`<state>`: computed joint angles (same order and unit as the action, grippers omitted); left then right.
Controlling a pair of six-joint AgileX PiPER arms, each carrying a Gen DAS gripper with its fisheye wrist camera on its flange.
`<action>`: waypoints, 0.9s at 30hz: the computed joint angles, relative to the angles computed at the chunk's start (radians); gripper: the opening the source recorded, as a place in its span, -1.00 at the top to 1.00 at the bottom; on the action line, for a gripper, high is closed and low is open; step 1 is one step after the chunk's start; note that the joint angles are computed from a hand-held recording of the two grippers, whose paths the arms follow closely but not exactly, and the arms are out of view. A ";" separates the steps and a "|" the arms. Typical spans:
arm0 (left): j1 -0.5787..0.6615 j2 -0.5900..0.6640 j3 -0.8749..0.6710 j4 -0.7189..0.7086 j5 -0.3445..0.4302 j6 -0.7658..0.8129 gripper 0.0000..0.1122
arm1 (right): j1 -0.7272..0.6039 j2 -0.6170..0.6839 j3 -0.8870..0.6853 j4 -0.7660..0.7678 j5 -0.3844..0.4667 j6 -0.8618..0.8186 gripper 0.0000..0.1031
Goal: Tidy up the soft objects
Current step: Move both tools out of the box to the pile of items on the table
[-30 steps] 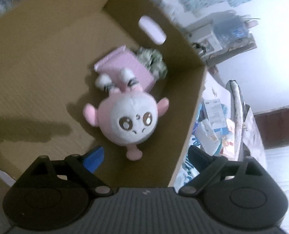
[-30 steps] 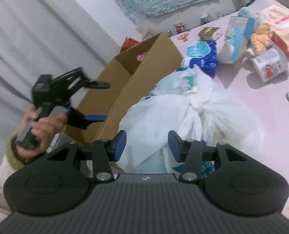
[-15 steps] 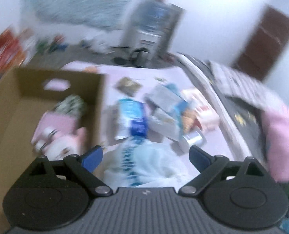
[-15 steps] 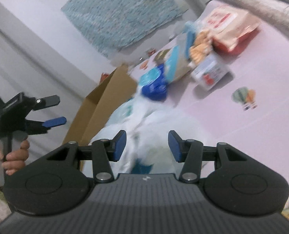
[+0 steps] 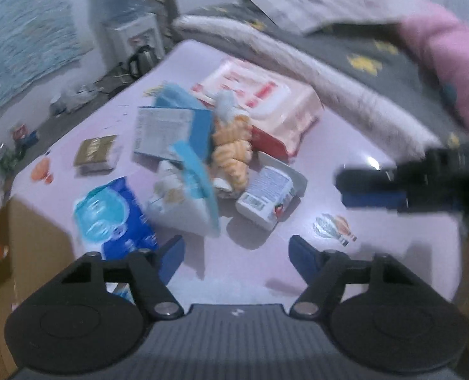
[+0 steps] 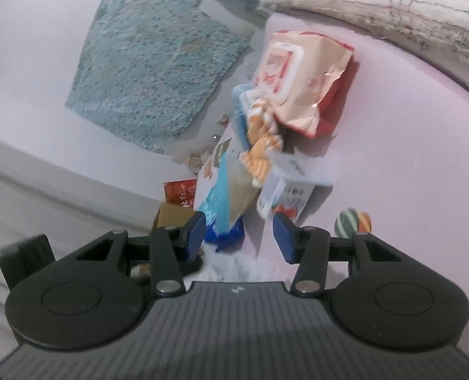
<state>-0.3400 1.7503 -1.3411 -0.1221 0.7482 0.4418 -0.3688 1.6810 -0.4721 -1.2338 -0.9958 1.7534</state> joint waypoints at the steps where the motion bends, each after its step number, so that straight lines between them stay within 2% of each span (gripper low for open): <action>1: -0.022 0.027 -0.023 0.028 0.007 -0.017 -0.22 | 0.007 0.021 -0.035 -0.009 0.015 0.022 0.09; 6: -0.095 0.148 -0.128 0.111 0.033 -0.088 0.02 | 0.036 0.109 -0.205 -0.038 0.076 0.065 0.11; 10: -0.125 0.207 -0.182 0.126 0.042 -0.103 0.08 | 0.062 0.210 -0.336 -0.084 0.090 0.143 0.30; 15: -0.157 0.267 -0.241 0.187 0.042 -0.144 -0.22 | 0.067 0.293 -0.407 -0.105 0.047 0.172 0.32; 24: -0.174 0.330 -0.301 0.213 0.055 -0.198 -0.41 | 0.024 0.357 -0.435 -0.155 -0.063 0.216 0.29; 27: -0.179 0.357 -0.338 0.213 0.111 -0.228 -0.41 | 0.018 0.350 -0.412 -0.168 -0.073 0.210 0.29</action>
